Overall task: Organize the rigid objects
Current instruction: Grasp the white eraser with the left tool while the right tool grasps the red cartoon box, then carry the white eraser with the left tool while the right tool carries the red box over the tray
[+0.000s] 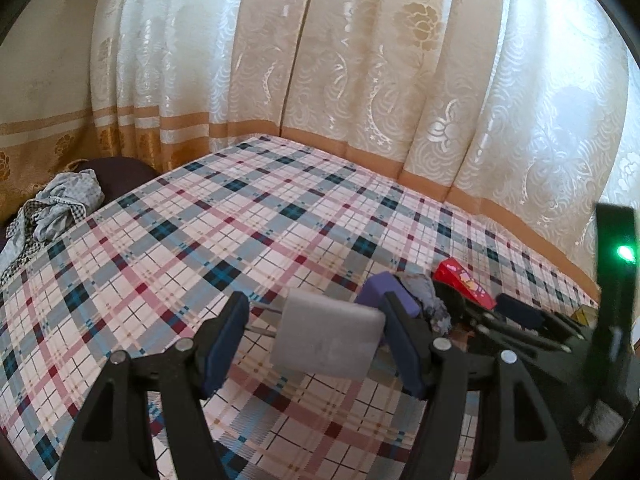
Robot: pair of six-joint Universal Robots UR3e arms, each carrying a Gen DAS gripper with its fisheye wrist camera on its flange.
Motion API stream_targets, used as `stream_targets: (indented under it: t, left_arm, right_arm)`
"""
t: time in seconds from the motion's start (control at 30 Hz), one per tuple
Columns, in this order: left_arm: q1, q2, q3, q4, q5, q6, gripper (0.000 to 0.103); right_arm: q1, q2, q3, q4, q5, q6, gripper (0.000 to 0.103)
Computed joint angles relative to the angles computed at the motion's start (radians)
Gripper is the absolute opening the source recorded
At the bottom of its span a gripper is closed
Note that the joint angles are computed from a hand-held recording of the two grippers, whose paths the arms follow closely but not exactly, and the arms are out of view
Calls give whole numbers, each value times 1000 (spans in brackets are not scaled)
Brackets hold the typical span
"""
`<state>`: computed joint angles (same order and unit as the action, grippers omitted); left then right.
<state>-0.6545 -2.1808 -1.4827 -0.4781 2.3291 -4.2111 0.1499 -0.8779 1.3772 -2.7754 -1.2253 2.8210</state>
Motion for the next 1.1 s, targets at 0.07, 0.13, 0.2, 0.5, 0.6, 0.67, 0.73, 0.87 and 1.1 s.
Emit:
stream_targets:
  t: [0.07, 0.13, 0.2, 0.5, 0.6, 0.67, 0.73, 0.87, 1.1]
  left_arm:
    - [2, -1, 2, -9, 5, 0, 68]
    - [3, 0, 2, -22, 8, -9, 68]
    - [5, 4, -9, -10, 1, -10, 68]
    - [-40, -55, 82, -23, 98, 44, 68]
    - [-66, -82, 118, -16, 153, 71, 68]
    - [-84, -103, 145, -9, 190, 90, 68]
    - [-99, -122, 171, -4, 220, 112, 68]
    - [-133, -179, 275, -68, 289, 127, 68]
    - [-169, -236, 378, -102, 301, 107, 68]
  right_arm:
    - [4, 35, -70, 61, 13, 19, 61]
    - [1, 67, -136, 132, 42, 38, 53]
    - [2, 64, -124, 112, 28, 53, 26]
    - [-69, -134, 270, -214, 49, 62, 25]
    - [-120, -219, 436, -352, 82, 57, 25]
    - [-155, -268, 538, -448, 98, 54, 25]
    - [-187, -303, 635, -575, 101, 52, 25]
    - [-257, -362, 767, -714, 137, 64, 25]
    - [-337, -418, 882, -801, 206, 43, 25]
